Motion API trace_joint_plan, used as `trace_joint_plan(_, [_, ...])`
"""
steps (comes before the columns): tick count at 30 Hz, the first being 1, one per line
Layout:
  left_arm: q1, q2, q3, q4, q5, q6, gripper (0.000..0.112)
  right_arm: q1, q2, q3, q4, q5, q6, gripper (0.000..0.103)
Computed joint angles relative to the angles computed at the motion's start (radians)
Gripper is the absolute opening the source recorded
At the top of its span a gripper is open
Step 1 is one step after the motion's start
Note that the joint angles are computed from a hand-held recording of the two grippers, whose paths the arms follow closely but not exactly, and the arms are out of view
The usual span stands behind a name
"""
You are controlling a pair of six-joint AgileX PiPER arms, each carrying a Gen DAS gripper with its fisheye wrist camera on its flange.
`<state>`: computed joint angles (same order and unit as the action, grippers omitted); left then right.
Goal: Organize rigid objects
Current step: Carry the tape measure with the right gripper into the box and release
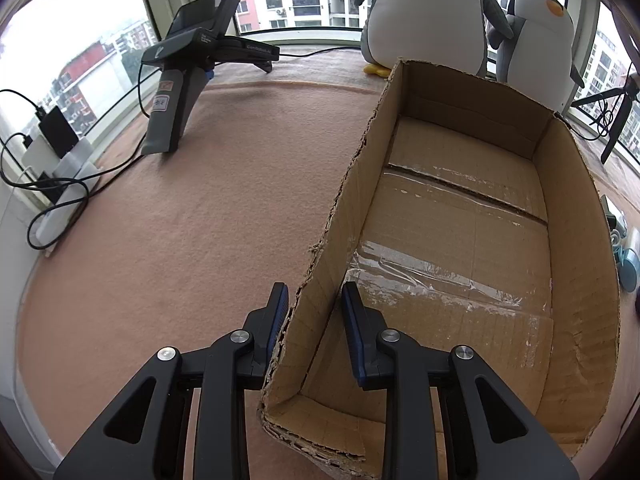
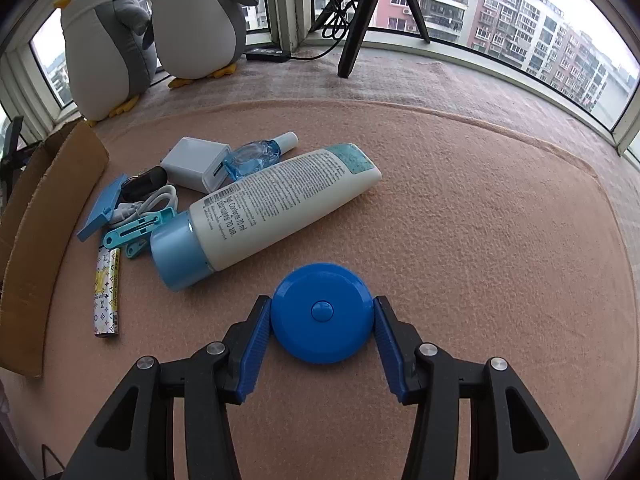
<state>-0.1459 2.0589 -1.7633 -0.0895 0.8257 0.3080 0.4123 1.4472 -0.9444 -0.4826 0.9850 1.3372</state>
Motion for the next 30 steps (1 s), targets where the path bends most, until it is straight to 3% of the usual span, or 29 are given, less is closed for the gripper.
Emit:
trace_joint_plan(7, [0.003,-0.001,0.006,-0.012,-0.006,0.010,0.026,0.077,-0.016,-0.045,-0.017,0.058,0.047,0.046])
trace_joint_plan(12, [0.006,-0.003,0.012,-0.022,-0.011,0.020,0.026,0.139,0.029,-0.219,-0.041,0.121,-0.004,0.046])
trace_joint_plan(30, [0.026,0.000,0.018,-0.082,-0.018,0.061,0.026,0.225,0.591,-1.087,0.081,0.150,-0.443,0.046])
